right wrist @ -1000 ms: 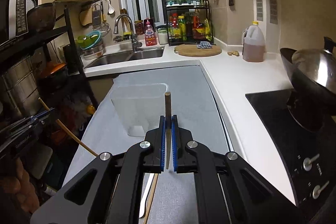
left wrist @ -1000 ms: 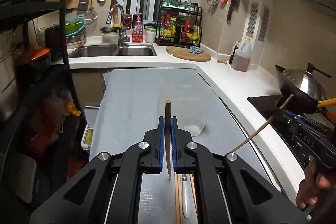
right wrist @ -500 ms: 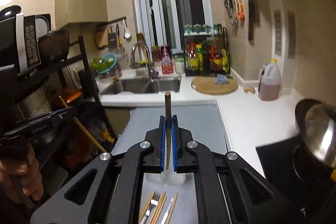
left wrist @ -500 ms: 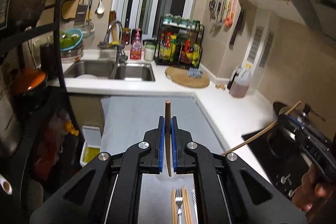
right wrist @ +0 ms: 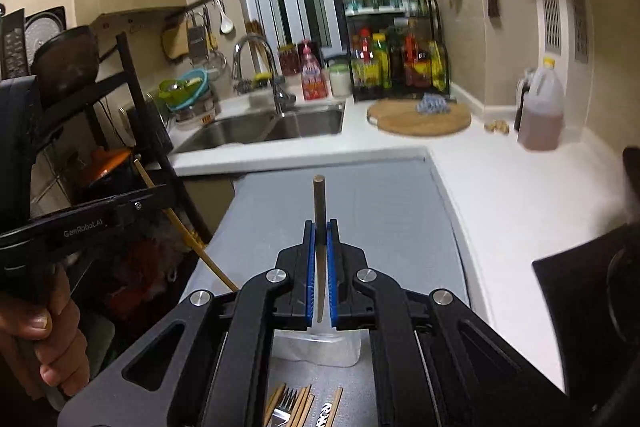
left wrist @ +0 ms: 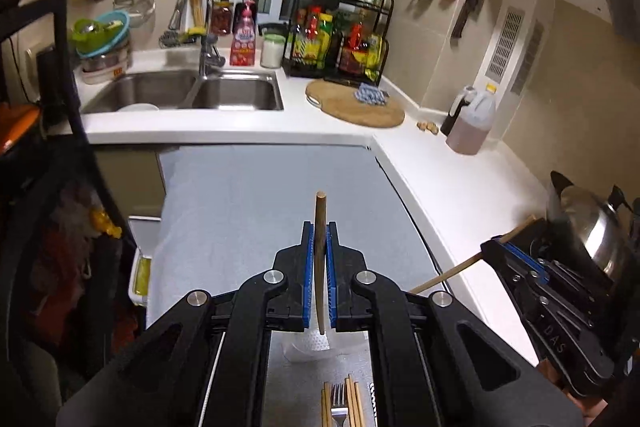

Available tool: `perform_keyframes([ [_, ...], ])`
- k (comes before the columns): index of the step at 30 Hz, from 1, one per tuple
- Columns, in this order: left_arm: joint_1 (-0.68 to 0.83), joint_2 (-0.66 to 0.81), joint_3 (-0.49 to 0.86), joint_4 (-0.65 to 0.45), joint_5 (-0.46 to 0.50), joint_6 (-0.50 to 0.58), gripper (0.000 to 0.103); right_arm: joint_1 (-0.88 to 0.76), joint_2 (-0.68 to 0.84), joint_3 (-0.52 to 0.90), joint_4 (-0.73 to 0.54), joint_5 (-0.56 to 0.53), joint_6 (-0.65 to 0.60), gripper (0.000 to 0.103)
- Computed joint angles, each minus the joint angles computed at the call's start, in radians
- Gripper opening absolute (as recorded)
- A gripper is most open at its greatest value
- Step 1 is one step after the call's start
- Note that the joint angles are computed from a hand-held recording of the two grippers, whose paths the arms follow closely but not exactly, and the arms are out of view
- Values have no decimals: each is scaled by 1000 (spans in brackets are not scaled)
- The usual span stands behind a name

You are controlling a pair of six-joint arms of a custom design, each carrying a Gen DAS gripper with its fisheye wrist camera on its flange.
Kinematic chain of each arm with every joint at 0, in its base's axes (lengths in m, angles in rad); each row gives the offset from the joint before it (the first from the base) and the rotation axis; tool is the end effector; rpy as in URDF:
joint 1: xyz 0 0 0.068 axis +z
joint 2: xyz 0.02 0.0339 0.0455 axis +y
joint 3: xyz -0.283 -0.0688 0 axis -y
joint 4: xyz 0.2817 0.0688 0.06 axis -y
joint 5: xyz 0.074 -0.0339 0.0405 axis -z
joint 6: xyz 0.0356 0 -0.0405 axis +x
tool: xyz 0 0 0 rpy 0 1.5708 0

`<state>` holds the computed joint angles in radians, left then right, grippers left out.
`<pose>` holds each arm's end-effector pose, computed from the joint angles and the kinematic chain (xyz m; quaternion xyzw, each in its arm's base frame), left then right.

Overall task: Organize utensils
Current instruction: 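Open both tools to drop the chopsticks into the clear container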

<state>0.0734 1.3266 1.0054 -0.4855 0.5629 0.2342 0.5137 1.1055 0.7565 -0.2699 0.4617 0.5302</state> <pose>0.3104 0.0038 0.2809 0.1748 0.8802 -0.1998 0.3934 0.2381 0.1162 0.2650 0.1120 0.8644 0.0461 0.4880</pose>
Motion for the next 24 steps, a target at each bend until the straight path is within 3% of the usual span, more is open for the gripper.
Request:
perform_keyframes([
  [5,-12,23,-46,34,7,19,6,-49,54,-52,61,-65,37,10],
  [6,-12,18,-54,42,2,13,8,-46,57,-55,54,-58,47,17],
  [7,-10,8,-65,52,-3,5,16,-44,57,-57,47,-55,53,37],
  [8,-1,-5,-74,56,-1,-4,31,-41,52,-61,41,-50,60,47],
  [9,19,-30,-89,62,18,-14,39,-29,39,-65,30,-33,67,52],
  [10,32,-56,-106,74,32,-21,48,-11,25,-67,16,-7,65,52],
  [11,55,-103,-132,83,46,-20,49,11,11,-69,1,22,62,52],
  [18,181,-346,-242,69,143,15,51,151,-108,-110,-103,216,138,52],
  [24,327,-509,-323,-24,273,86,51,363,-199,-146,-236,442,290,52],
])
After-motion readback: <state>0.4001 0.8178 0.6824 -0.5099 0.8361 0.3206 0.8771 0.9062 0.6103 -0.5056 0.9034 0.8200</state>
